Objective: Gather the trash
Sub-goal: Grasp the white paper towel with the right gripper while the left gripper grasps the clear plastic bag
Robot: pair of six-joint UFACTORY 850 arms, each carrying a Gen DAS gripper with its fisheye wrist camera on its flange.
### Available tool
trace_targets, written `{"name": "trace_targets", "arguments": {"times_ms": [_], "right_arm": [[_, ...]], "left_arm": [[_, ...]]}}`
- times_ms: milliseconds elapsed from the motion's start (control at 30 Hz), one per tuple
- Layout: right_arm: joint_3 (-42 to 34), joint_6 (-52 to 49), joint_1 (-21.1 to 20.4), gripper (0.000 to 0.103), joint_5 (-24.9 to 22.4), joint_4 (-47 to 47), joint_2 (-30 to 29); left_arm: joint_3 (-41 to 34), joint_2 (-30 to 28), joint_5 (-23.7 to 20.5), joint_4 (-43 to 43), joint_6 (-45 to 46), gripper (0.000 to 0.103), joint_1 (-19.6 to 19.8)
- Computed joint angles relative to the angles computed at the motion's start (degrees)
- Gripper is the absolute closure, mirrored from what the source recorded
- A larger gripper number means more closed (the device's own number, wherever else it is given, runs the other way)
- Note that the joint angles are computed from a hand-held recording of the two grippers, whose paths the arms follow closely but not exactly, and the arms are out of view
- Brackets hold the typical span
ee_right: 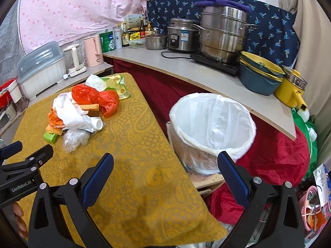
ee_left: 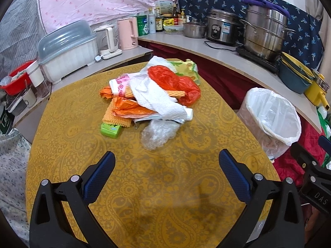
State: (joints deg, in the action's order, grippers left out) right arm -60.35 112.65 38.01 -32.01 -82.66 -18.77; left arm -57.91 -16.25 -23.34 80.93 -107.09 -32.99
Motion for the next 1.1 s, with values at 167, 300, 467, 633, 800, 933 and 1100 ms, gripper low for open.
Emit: {"name": "trace_targets", "arguments": {"times_ms": [167,300,467,633,800,933,1100], "right_arm": [[-4.78,0.29,-0.64,0.007,3.44,-1.26,-3.92],[-10.52,-2.93,-0.6,0.007,6.65,-0.17,-8.53],[-18.46,-10.26,-0.17,0.013,11.33,3.81,-14.79],[-28.36,-25.39,0.24,0.024,15.35,15.77,-22.21],[-36.28,-40.17,0.16,0.031,17.06,30.01,-27.7],[-41.35,-50.66,-0.18,0.047,16.18,40.42,-31.28],[-40.95,-64.38,-1.44,0.082,19.05,56.05,-31.88]], "left_arm": [[-0.54,-1.24,2.01,-0.07,0.16,0.007,3.81],[-0.59,-1.97,3.55,0.8,-0.33,0.007,7.05],[-0.96,-3.1,3.99,-1.21,0.65,0.007,11.19],[-1.53,-4.37,4.76,-3.63,2.37,0.007,14.23],[-2.44,-5.9,6.54,-6.22,5.37,0.007,16.67],[-3.2,-6.94,8.16,-8.78,8.23,0.007,17.91],[-4.8,-8.44,9.9,-10.24,10.85,0.007,17.98]]}}
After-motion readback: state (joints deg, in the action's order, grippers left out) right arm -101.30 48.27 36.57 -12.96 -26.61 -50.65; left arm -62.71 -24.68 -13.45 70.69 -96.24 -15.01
